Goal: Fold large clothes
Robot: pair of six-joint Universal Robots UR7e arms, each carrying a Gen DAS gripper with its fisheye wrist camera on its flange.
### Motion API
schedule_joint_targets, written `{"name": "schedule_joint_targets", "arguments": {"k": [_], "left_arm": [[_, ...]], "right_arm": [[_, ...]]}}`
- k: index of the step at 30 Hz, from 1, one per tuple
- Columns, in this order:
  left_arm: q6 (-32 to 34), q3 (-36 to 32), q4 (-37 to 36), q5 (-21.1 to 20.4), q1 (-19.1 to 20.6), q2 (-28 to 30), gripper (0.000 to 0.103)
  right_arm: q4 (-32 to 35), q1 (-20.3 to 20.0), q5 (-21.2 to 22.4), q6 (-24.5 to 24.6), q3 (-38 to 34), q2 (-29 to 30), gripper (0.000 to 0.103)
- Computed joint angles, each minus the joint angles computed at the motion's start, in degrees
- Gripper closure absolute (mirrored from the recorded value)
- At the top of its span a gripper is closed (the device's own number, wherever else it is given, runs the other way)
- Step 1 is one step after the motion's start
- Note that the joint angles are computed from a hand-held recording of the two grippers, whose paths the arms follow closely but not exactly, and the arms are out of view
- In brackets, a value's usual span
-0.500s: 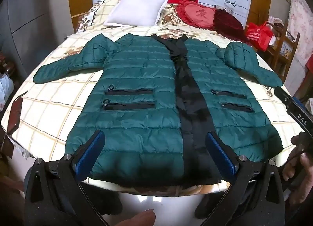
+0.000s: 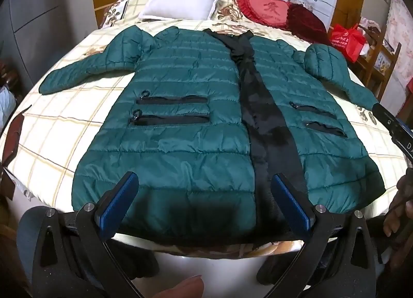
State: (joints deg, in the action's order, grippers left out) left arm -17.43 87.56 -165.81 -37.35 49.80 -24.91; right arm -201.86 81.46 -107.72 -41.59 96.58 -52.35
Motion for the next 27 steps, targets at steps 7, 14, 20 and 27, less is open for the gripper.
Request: {"name": "schedule_joint_targets", "arguments": {"k": [7, 14, 20, 27], "left_arm": [[-0.2, -0.2, 0.7, 0.0, 0.2, 0.1, 0.000], [-0.3, -0.1, 1.0, 0.0, 0.2, 0.1, 0.000], [-0.4, -0.1, 1.4, 0.0, 0.0, 0.3, 0.000], [-1.0, -0.1, 1.9, -0.2, 0.0, 0.3, 0.000]], "right_arm": [[-0.1, 0.3, -1.3, -0.2, -0.8, 0.7, 0.000], [2.2, -0.2, 0.6, 1.1, -0.3, -0.2, 0.000], [2.3, -0.3, 0.5, 2.3, -0.3, -0.3, 0.000], [2.0, 0.0, -0.4, 1.3, -0.6, 0.2, 0.000]]}}
